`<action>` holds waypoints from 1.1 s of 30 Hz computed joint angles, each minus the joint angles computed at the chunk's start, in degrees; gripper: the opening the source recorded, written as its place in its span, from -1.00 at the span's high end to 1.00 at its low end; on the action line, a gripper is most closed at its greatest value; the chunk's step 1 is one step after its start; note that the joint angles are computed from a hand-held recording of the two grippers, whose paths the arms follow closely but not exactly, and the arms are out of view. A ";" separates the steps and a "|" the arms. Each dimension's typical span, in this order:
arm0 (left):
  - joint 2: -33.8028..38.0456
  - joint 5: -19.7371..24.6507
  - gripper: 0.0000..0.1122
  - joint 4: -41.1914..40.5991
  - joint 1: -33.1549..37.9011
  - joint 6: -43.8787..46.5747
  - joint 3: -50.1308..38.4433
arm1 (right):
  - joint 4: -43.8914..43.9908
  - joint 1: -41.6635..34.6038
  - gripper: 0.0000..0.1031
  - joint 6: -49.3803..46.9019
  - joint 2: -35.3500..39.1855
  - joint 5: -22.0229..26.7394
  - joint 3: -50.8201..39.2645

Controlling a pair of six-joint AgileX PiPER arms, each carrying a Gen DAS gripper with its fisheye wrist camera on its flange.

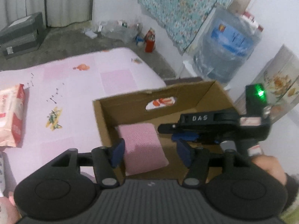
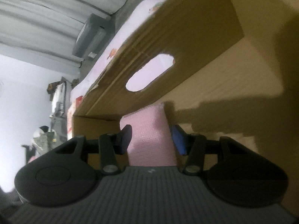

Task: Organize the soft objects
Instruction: 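Carry the pink cloth into the cardboard box and open the right gripper, then grasp the clear bag of cotton swabs with the right gripper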

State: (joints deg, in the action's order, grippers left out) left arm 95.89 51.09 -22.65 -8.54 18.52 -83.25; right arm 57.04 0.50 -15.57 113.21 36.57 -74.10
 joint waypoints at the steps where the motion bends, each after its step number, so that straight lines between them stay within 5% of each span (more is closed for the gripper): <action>1: -1.29 0.25 -0.19 -0.45 0.82 0.53 0.49 | -1.07 0.41 0.09 0.80 -0.19 -0.55 0.14; 7: -9.21 0.08 -0.50 -2.06 7.49 5.32 5.40 | -6.48 4.14 0.45 5.36 3.55 -1.46 -3.70; 11: -12.80 0.61 -0.57 -2.13 13.30 8.49 8.90 | -11.27 8.16 0.48 7.65 5.33 -3.20 -6.72; 19: -18.32 3.47 -0.70 -8.72 29.11 20.09 16.38 | -24.69 11.36 0.42 17.63 4.83 -4.18 -9.75; 23: -21.28 5.57 -0.80 -12.56 38.12 27.27 19.98 | -25.72 10.88 0.19 19.68 -0.03 -5.26 -6.28; 33: -21.17 16.48 -0.82 -23.18 66.26 45.80 22.71 | -29.86 14.23 0.06 21.98 -15.29 -3.78 -3.12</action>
State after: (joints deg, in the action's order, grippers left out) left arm 74.72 67.57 -45.83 57.72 64.32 -60.54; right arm 27.18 14.72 6.41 97.92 32.79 -77.22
